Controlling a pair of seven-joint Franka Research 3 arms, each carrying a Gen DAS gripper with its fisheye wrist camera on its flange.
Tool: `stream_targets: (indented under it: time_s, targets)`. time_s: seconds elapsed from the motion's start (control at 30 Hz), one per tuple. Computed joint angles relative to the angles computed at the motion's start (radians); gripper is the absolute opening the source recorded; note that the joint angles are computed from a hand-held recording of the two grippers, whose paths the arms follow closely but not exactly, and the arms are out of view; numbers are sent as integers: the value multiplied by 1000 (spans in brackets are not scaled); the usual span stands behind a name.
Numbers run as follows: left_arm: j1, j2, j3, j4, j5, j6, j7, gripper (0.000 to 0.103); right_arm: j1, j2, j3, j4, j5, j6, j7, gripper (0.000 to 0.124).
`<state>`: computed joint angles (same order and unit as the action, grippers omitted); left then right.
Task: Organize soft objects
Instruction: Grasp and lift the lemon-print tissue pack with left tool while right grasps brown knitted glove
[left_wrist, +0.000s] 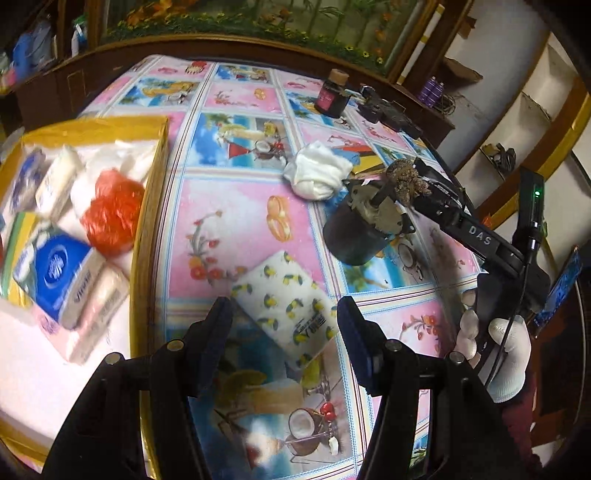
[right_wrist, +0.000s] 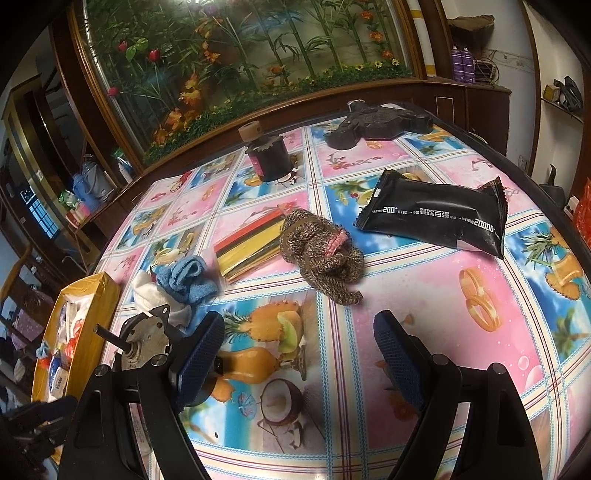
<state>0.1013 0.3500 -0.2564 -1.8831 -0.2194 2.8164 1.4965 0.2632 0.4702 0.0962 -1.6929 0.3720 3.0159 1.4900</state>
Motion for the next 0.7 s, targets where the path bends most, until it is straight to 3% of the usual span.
stream_targets:
  time_s: [0.17, 0.37, 0.43, 0.5, 0.57, 0.63, 0.7]
  targets:
    - [23, 9, -23, -18, -71, 38, -32, 57, 3, 0, -3, 0, -1, 2, 3, 83]
    - [-43, 48, 33, 20, 61, 29, -140, 57, 2, -5, -2, -7, 2, 14, 4, 83]
    - [-77, 70, 60, 43, 126, 14, -184, 63, -10, -7, 9, -10, 16, 21, 2, 83]
    - [-117, 84, 95, 52, 201, 33, -234, 75, -29, -11, 30, -18, 38, 38, -9, 83]
    - [-171, 94, 149, 67, 311, 28, -300, 75, -53, -14, 56, -25, 65, 56, -26, 83]
    - [-186, 102, 164, 73, 384, 34, -323, 71, -91, -16, 100, -33, 104, 76, -56, 83]
    - [-162, 98, 140, 61, 401, 53, -316, 61, -146, -17, 164, -42, 159, 101, -99, 83]
